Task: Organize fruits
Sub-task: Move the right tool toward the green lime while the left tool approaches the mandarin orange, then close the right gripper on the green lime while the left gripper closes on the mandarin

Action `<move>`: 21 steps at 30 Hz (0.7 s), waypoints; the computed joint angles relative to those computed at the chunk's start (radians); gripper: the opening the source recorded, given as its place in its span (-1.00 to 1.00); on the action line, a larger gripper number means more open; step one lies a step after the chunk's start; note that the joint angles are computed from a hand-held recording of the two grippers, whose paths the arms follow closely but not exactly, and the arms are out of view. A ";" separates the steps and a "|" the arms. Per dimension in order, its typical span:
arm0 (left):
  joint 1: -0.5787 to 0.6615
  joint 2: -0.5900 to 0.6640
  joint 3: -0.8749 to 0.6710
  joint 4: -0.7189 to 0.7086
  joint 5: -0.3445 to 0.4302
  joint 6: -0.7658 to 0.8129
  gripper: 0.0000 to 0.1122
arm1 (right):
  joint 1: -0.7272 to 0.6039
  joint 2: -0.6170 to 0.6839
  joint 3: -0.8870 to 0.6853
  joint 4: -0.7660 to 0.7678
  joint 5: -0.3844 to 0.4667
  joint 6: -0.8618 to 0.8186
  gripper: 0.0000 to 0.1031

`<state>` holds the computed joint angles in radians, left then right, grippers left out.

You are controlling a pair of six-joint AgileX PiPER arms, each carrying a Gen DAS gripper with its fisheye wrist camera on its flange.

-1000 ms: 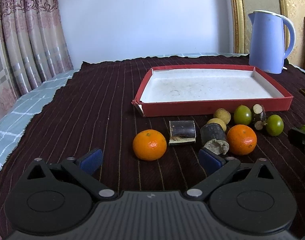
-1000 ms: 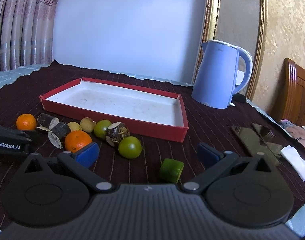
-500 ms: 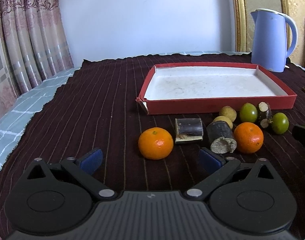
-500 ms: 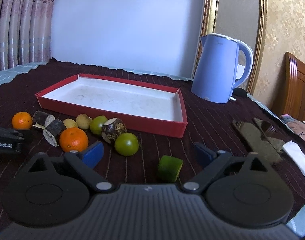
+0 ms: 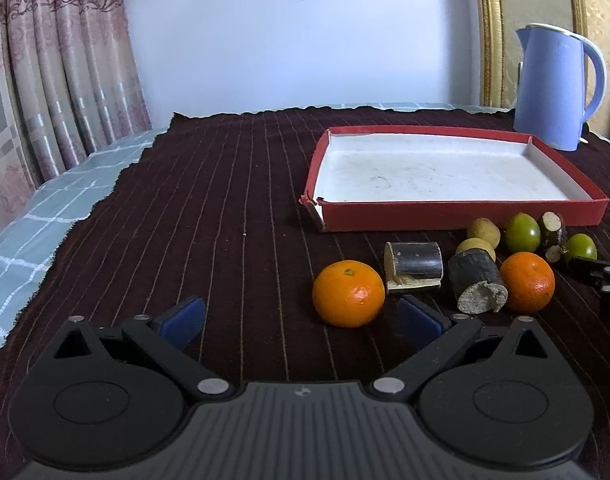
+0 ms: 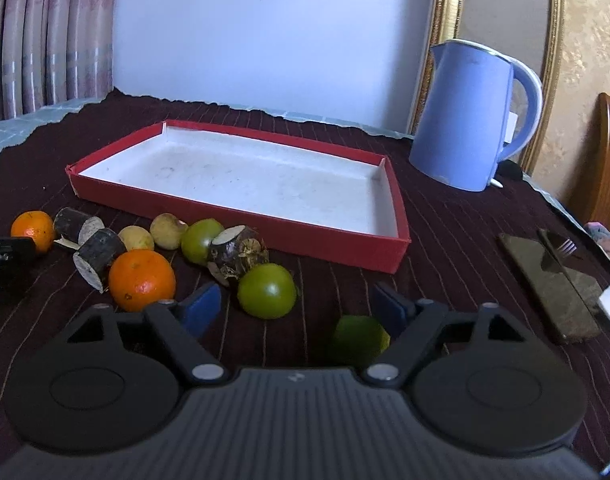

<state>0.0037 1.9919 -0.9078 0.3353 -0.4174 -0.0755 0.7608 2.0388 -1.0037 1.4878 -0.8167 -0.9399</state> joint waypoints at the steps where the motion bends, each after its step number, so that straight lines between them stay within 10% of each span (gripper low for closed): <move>1: 0.001 0.001 -0.001 0.004 -0.003 0.005 0.83 | -0.004 0.007 -0.011 0.003 0.004 -0.015 0.58; 10: -0.005 0.025 -0.030 -0.007 0.002 0.039 0.83 | -0.003 0.082 -0.097 0.060 -0.042 -0.153 0.44; 21: -0.010 0.049 -0.059 -0.046 0.032 0.073 0.83 | -0.054 -0.020 0.078 -0.094 0.003 0.107 0.44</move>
